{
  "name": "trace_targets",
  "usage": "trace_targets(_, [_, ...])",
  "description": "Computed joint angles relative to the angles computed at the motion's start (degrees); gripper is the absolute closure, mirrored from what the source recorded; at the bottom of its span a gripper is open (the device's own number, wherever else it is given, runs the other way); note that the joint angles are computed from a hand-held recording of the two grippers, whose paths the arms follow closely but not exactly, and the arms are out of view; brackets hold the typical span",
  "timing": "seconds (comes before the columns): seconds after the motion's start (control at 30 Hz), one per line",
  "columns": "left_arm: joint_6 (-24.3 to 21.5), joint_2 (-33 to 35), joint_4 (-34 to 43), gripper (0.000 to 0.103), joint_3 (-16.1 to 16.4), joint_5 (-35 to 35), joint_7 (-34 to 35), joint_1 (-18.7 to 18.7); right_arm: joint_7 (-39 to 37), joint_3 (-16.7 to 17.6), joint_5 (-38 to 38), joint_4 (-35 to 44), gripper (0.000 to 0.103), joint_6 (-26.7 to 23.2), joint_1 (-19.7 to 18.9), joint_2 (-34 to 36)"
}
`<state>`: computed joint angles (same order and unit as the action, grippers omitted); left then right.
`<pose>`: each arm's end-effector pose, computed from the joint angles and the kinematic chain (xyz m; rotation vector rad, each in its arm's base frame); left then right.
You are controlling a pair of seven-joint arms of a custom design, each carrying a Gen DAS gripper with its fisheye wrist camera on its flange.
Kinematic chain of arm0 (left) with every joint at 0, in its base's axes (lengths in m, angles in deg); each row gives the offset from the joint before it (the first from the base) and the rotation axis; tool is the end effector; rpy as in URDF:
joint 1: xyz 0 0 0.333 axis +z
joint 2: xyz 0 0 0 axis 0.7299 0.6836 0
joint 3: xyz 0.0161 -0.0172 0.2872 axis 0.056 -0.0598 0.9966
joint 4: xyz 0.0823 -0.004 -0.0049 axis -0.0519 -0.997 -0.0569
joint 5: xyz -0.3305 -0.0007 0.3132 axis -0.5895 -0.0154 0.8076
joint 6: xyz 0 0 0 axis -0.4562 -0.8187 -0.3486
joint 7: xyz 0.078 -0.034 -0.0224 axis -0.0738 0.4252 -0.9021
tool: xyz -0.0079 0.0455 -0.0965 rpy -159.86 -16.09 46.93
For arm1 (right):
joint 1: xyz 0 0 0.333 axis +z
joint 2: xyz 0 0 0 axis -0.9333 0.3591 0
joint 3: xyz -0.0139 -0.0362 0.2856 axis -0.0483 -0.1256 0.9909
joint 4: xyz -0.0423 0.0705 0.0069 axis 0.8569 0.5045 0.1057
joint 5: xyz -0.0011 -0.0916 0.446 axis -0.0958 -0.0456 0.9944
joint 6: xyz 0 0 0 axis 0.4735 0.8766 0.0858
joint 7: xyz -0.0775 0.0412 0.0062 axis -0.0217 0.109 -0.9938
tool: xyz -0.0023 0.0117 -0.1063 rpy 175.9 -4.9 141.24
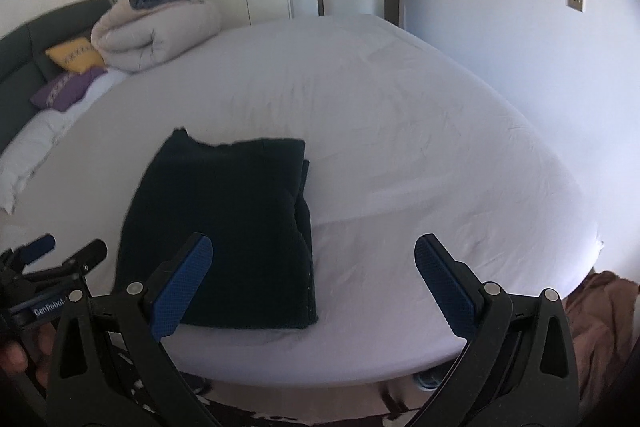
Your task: Fold small clothes
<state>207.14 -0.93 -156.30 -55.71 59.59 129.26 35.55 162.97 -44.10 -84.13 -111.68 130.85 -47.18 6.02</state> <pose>0.6003 -0.2790 0.4288 -1.6433 1.9546 -0.7795 0.5571 0.3106 0.4448 -1.4302 2.0464 -0.8612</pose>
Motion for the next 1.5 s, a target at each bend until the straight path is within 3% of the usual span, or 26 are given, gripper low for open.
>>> trace_targets(0.6, [0.02, 1.34, 0.44, 0.0, 0.19, 1.05, -1.82, 0.26, -5.04, 0.05, 3.32, -0.42, 0.0, -1.12, 0.27, -0.44])
trace_targets(1.5, [0.15, 1.56, 0.43, 0.0, 0.21, -0.23, -0.4, 0.5, -5.71, -0.11, 4.44, 0.4, 0.0, -1.17, 0.53, 0.79])
